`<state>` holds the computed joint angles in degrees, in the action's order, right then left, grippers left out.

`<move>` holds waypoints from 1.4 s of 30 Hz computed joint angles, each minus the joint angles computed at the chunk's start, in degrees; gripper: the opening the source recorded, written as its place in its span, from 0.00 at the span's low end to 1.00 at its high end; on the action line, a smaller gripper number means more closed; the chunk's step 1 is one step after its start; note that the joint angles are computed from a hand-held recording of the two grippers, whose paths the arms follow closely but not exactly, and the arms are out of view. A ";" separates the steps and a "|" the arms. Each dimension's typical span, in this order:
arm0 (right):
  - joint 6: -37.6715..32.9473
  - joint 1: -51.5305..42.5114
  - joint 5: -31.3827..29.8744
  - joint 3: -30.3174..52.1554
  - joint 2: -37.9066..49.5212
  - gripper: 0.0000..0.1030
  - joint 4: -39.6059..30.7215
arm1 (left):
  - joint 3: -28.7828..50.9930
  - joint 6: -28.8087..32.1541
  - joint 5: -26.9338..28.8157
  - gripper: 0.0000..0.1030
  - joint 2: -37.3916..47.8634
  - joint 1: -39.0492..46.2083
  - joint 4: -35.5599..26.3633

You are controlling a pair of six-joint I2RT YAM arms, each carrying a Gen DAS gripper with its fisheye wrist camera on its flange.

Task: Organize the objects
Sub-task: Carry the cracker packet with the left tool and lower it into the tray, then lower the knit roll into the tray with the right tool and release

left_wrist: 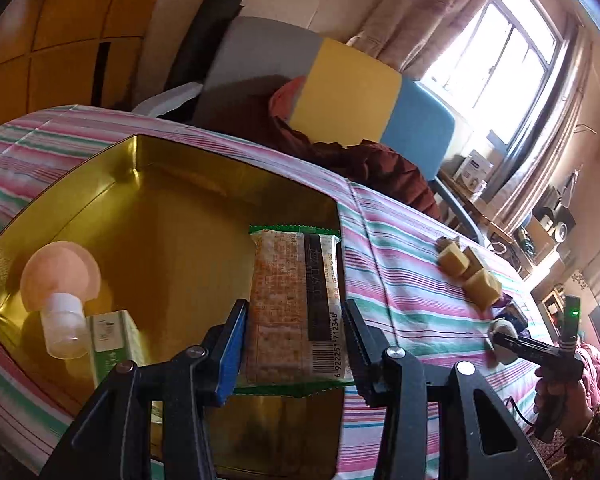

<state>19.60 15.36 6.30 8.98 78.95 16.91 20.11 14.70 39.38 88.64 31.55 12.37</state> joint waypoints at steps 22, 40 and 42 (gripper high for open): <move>14.64 47.29 9.21 31.23 21.87 0.51 0.79 | 6.06 -8.76 -3.57 0.62 2.85 10.87 -1.49; 8.64 48.04 6.56 60.21 40.93 0.51 -14.79 | 9.57 -12.41 -2.97 0.63 0.88 16.07 -5.46; 8.44 47.70 5.73 61.61 42.18 0.51 -15.09 | 9.60 -12.28 -2.86 0.63 0.68 15.96 -5.79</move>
<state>28.04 63.06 12.04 70.59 121.13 1.83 29.71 2.41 36.53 89.33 47.51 6.59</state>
